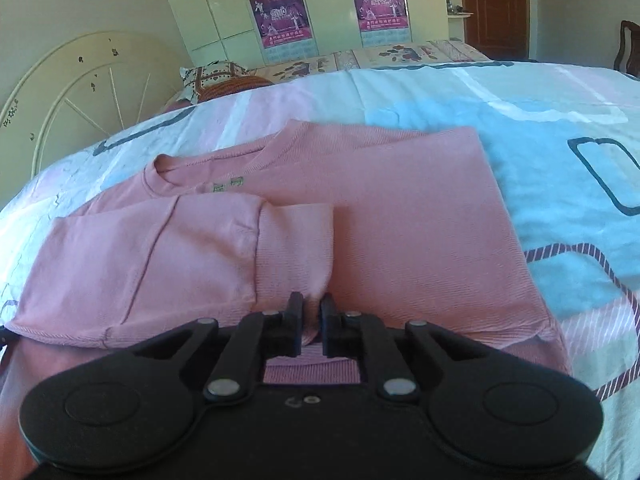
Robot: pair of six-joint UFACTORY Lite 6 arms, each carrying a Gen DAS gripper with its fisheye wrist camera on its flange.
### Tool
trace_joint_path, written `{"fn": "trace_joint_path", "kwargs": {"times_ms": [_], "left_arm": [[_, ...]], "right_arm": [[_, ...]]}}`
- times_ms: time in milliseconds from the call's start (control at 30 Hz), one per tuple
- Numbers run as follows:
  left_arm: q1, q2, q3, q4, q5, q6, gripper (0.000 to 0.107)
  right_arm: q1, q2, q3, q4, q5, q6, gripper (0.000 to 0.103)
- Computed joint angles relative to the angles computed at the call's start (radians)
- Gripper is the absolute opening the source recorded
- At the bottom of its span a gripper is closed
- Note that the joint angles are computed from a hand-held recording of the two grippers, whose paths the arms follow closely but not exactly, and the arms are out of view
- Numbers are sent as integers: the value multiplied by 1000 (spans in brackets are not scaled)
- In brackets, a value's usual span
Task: Fold small clothes
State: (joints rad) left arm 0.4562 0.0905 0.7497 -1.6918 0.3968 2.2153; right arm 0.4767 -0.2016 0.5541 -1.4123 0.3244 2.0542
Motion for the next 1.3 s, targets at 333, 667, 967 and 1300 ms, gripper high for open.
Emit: {"fn": "trace_joint_path", "kwargs": {"times_ms": [333,667,967,1300], "left_arm": [[-81,-44,-22,10,123,-138,57],[-249,266,377,35,20,-244,57],[-248,551,713,245,-36,-521,57],[-437,315,327,-228,-47,-56,57]], "right_arm": [[36,113,154,-3,16,-91,19],[12,306,345,-58,-21,-62,27],[-26,574,618,224,3,-374,23],[79,650,708,220,34,-417,34]]}}
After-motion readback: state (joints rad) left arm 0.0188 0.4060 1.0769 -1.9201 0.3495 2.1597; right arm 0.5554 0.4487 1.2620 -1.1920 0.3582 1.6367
